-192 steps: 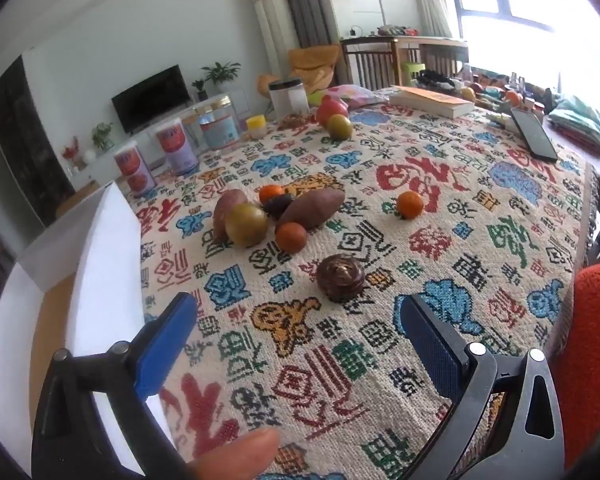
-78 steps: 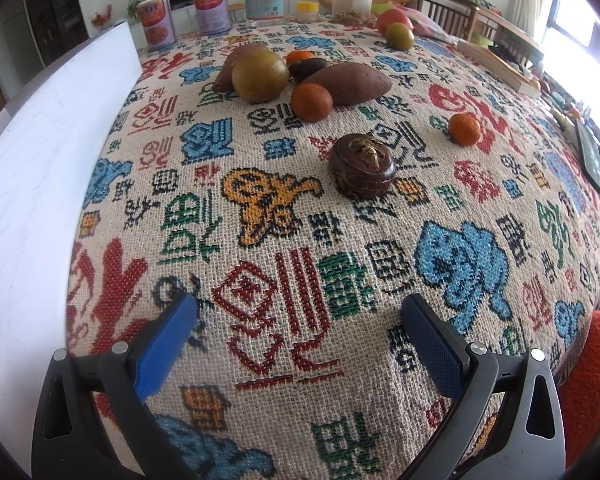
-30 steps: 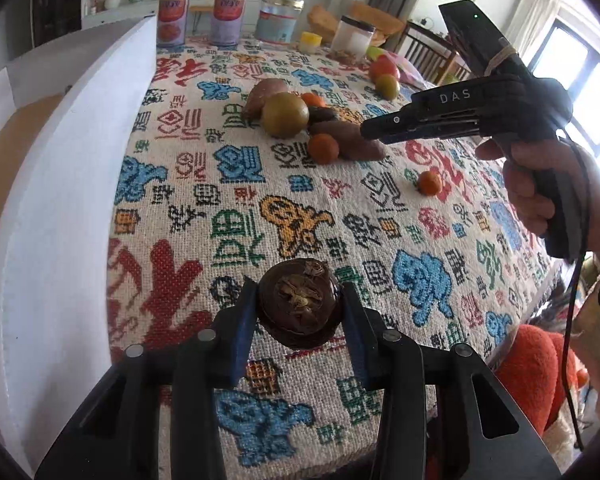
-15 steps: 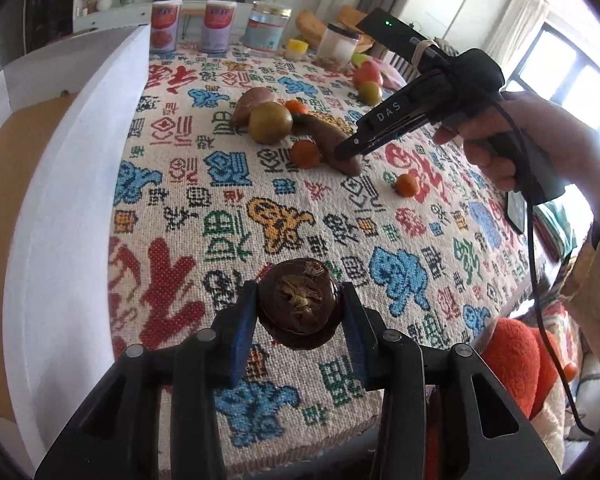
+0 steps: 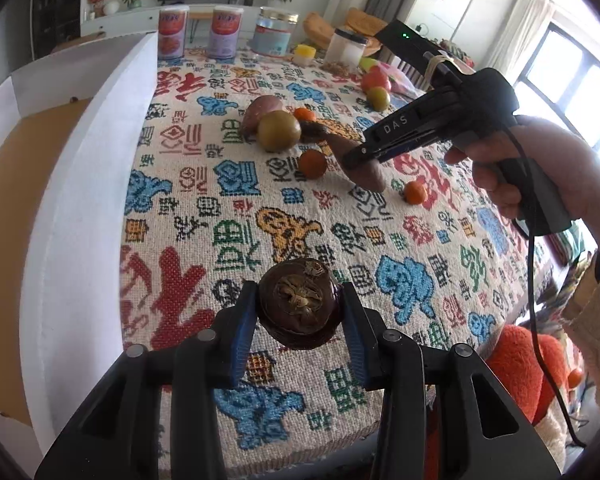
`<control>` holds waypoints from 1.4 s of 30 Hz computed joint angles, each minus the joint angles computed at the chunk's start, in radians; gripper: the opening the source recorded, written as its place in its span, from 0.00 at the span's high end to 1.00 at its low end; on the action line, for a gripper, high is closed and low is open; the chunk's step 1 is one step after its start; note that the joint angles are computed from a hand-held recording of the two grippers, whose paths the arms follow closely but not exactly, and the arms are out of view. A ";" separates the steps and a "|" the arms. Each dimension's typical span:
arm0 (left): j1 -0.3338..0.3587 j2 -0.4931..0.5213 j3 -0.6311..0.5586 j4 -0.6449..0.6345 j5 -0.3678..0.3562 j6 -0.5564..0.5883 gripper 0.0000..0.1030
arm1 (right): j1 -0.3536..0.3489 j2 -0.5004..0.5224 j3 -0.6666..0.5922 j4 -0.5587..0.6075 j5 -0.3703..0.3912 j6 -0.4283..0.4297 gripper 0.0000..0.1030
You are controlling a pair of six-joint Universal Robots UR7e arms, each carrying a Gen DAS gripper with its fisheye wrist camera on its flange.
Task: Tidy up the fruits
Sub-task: 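Hold the brown fruit in the left tool while the right tool grasps a sweet potato, then lower both held fruits into the white box and open both tools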
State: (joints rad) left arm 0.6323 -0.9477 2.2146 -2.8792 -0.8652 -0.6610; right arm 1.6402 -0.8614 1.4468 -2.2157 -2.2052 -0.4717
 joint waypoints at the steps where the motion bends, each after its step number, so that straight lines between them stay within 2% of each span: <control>1: 0.001 0.001 -0.006 0.013 0.006 -0.011 0.60 | -0.007 -0.031 0.034 -0.020 0.021 0.012 0.58; 5: -0.002 0.013 -0.042 0.064 0.029 -0.022 0.60 | -0.033 -0.175 0.176 -0.064 0.117 0.066 0.58; 9: -0.025 0.010 -0.047 0.058 0.051 -0.011 0.60 | -0.063 -0.306 0.305 -0.069 0.283 0.131 0.58; 12: -0.033 -0.015 -0.033 0.064 0.053 -0.030 0.60 | -0.080 -0.346 0.358 -0.085 0.370 0.186 0.58; 13: -0.034 -0.038 -0.021 0.067 0.038 -0.046 0.60 | -0.075 -0.328 0.364 -0.110 0.390 0.206 0.58; 15: -0.045 -0.115 0.015 0.068 -0.004 -0.080 0.60 | -0.073 -0.343 0.386 -0.120 0.446 0.222 0.58; 17: -0.085 -0.221 0.054 0.100 0.013 -0.114 0.60 | -0.053 -0.352 0.394 -0.110 0.527 0.239 0.58; 20: -0.149 -0.382 0.087 0.245 0.106 -0.192 0.60 | 0.011 -0.353 0.395 -0.096 0.648 0.242 0.58; 24: -0.167 -0.549 0.105 0.569 0.254 -0.415 0.60 | 0.117 -0.292 0.388 -0.115 0.752 0.246 0.58; 26: -0.128 -0.592 0.109 0.730 0.300 -0.553 0.60 | 0.161 -0.227 0.373 -0.124 0.769 0.248 0.58; 28: -0.072 -0.609 0.120 0.824 0.317 -0.649 0.60 | 0.196 -0.163 0.362 -0.142 0.744 0.253 0.58; 31: -0.006 -0.610 0.134 0.889 0.313 -0.737 0.59 | 0.239 -0.089 0.366 -0.200 0.662 0.244 0.58; 34: 0.028 -0.614 0.140 0.935 0.303 -0.792 0.57 | 0.253 -0.041 0.373 -0.228 0.626 0.240 0.58; 35: 0.033 -0.617 0.144 0.934 0.303 -0.794 0.53 | 0.254 -0.030 0.375 -0.232 0.615 0.244 0.58; 38: 0.024 -0.615 0.133 1.011 0.318 -0.867 0.28 | 0.245 -0.024 0.388 -0.269 0.625 0.257 0.56; 42: -0.006 -0.607 0.129 1.028 0.359 -0.910 0.25 | 0.234 -0.070 0.413 -0.328 0.643 0.227 0.54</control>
State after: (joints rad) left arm 0.6261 -1.5551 2.3431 -1.8516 -0.5062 -1.5712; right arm 1.8741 -0.9316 1.8599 -2.5433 -1.5622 -0.2444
